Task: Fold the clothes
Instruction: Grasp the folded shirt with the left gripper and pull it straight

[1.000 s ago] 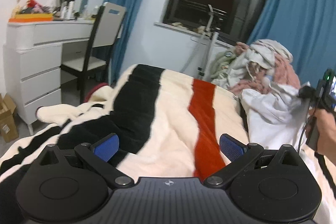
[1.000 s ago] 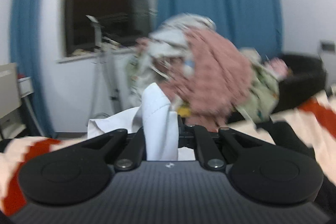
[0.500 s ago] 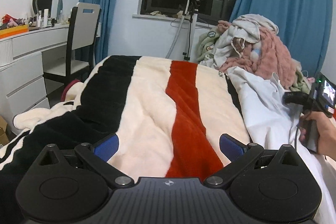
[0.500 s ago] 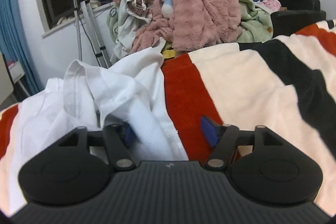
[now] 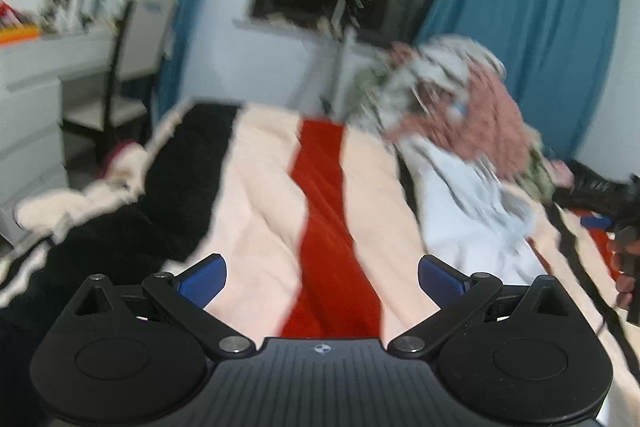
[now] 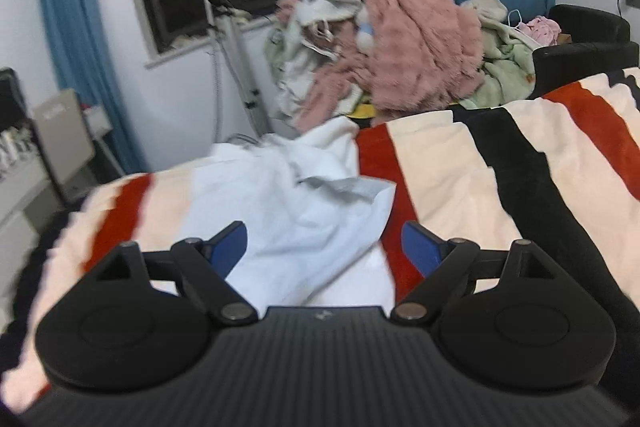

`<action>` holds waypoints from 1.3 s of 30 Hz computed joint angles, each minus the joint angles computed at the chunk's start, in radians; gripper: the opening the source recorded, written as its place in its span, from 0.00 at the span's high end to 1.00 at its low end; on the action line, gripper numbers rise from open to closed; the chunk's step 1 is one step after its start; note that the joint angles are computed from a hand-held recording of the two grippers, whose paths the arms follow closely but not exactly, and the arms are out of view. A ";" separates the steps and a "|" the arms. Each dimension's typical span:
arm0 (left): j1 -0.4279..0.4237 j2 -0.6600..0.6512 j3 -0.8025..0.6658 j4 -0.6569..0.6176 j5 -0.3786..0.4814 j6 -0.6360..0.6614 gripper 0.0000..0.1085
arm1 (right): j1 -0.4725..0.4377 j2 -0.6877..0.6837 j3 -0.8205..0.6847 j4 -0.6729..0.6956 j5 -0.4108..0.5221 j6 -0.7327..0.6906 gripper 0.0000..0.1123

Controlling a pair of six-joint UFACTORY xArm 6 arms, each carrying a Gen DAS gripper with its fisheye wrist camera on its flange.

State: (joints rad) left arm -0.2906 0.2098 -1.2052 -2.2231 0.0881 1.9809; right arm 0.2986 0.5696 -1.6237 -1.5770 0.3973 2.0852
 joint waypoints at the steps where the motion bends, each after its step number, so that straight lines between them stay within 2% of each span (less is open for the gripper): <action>1: -0.003 -0.015 0.026 0.073 0.008 -0.086 0.06 | 0.023 -0.062 0.075 -0.027 0.005 0.037 0.24; 7: 0.002 -0.108 0.172 0.433 0.103 -0.468 0.07 | 0.188 -0.345 0.421 -0.170 0.069 0.208 0.24; 11: 0.043 -0.134 0.235 0.671 0.229 -0.734 0.12 | 0.233 -0.425 0.552 -0.196 0.025 0.369 0.24; 15: 0.083 -0.141 0.265 0.800 0.342 -0.888 0.27 | 0.243 -0.482 0.632 -0.223 0.053 0.539 0.24; 19: 0.089 -0.142 0.286 0.892 0.387 -0.993 0.41 | 0.238 -0.512 0.672 -0.273 0.063 0.676 0.24; 23: 0.072 -0.148 0.319 0.993 0.359 -1.094 0.55 | 0.222 -0.510 0.680 -0.308 0.028 0.740 0.24; 27: 0.067 -0.157 0.330 0.974 0.360 -1.073 0.66 | 0.215 -0.521 0.691 -0.384 0.004 0.843 0.24; 30: 0.050 -0.156 0.337 1.035 0.334 -1.115 0.74 | 0.213 -0.526 0.697 -0.415 -0.003 0.880 0.24; 34: 0.013 -0.161 0.356 1.144 0.261 -1.212 0.85 | 0.206 -0.526 0.699 -0.426 -0.017 0.908 0.24; 39: -0.039 -0.204 0.403 1.132 0.162 -1.169 0.97 | 0.209 -0.538 0.710 -0.420 -0.005 0.912 0.24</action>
State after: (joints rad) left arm -0.3294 0.0055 -0.8020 -1.0908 0.2497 0.8122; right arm 0.5074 0.0314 -0.9139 -1.9968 0.3925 2.9970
